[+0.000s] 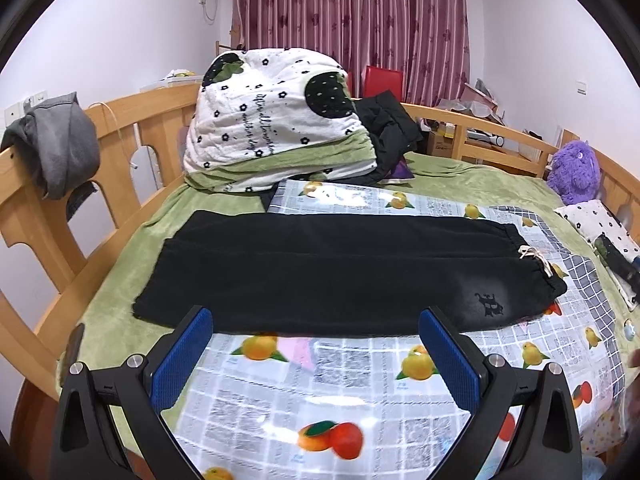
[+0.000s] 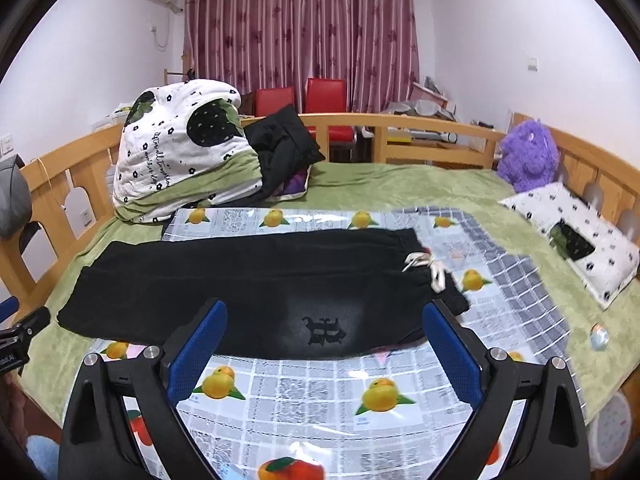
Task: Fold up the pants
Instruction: 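Grasp the sweatpants leg edge with the left tool while the right tool grasps the waistband edge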
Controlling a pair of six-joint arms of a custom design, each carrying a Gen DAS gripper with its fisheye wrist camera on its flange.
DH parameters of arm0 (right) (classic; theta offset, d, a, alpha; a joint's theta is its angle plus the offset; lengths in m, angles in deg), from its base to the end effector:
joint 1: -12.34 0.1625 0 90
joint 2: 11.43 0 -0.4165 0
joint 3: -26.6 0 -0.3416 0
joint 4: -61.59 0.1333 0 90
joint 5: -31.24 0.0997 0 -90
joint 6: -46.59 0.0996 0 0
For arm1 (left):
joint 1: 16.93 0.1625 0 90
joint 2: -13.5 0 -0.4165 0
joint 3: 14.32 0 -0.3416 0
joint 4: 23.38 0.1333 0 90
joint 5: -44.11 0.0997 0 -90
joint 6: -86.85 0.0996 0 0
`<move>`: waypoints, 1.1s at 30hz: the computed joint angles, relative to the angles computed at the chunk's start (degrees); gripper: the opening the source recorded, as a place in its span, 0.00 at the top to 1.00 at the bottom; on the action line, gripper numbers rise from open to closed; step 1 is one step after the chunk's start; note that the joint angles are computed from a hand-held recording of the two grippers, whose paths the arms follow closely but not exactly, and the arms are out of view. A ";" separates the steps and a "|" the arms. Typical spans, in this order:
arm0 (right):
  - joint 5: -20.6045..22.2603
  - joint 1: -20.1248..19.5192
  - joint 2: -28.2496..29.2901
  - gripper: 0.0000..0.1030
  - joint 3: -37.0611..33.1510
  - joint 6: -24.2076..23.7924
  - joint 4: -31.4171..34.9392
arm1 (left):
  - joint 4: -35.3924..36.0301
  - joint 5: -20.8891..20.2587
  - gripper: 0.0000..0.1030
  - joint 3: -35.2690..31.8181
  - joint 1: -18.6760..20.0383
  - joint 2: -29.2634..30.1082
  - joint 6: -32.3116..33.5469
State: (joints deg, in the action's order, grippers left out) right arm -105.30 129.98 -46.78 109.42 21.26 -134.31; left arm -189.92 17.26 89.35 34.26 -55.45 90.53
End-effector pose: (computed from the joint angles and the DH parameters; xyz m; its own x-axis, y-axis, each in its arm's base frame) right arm 0.3701 -0.5752 0.2008 -0.7062 0.0083 0.7080 -0.6030 0.5171 -0.6075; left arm -0.1620 -0.5559 0.3896 -0.6933 -0.1429 -0.7063 0.5126 0.5911 -0.6227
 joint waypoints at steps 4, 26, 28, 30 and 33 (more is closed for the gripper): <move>2.25 -0.54 -2.67 0.06 0.76 0.61 3.80 | 5.93 -0.21 0.00 -2.23 1.26 -1.97 -1.68; 11.08 -20.16 5.26 0.58 -6.62 12.74 17.61 | 7.11 -26.89 0.49 -16.25 27.24 10.37 -5.84; 12.20 -21.49 5.68 0.58 -7.48 15.06 18.66 | 6.35 -30.02 0.49 -17.72 29.32 11.53 -9.41; 13.99 -22.54 5.71 0.57 -7.78 16.75 19.46 | 5.02 -34.19 0.49 -18.79 31.39 12.47 -12.31; 17.26 -24.24 6.02 0.53 -9.14 19.69 21.20 | 3.65 -37.84 0.49 -19.79 33.31 13.86 -14.56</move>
State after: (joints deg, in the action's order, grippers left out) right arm -88.04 105.74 -40.76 100.28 40.94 -113.11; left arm -186.27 -20.58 69.55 67.57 -41.59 75.97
